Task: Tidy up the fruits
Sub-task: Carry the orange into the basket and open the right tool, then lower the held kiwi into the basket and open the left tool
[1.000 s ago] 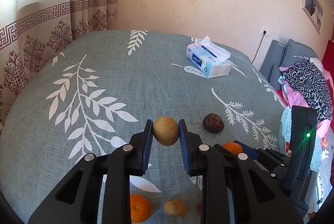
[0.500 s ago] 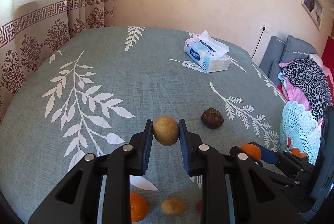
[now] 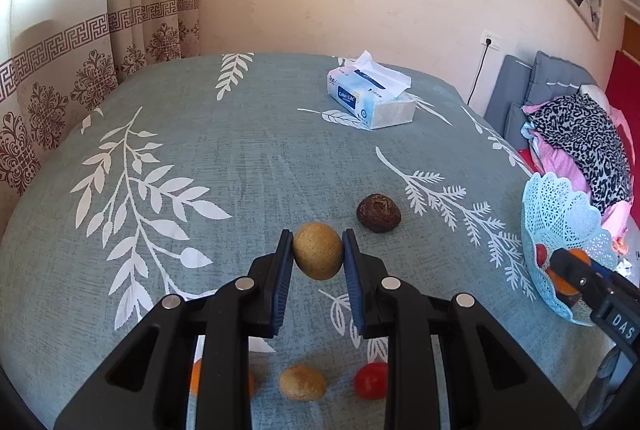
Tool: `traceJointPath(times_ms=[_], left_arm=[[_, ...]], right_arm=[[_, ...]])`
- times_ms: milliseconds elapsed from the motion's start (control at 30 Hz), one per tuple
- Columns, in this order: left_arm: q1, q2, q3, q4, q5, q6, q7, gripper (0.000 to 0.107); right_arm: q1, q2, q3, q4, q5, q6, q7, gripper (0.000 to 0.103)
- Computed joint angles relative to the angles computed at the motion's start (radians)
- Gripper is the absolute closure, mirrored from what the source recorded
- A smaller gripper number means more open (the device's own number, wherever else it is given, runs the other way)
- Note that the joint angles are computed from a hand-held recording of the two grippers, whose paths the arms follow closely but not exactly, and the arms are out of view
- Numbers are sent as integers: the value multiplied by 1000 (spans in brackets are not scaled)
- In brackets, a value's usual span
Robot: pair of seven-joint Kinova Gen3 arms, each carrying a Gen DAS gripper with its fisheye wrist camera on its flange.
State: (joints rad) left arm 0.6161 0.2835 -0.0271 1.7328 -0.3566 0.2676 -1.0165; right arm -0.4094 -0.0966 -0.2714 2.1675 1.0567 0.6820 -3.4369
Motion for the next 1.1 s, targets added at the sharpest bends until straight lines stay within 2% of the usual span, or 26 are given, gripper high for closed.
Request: traceJointPath(times_ms=[267, 467, 667, 867, 1100], left_arm=[[62, -7, -29, 8, -65, 13, 48, 82], [109, -13, -39, 9, -136, 29, 112, 82], [138, -13, -19, -4, -203, 46, 151, 82], [136, 0, 35, -34, -204, 60, 115, 82], [70, 39, 163, -96, -51, 78, -82, 82]], right_arm=[[40, -81, -26, 70, -59, 104, -41, 60], [92, -130, -18, 129, -89, 77, -56, 60], [147, -181, -50, 161, -77, 68, -88, 58], [185, -227, -89, 193, -64, 99, -148, 58], [197, -233, -114, 204, -40, 125, -187, 58]])
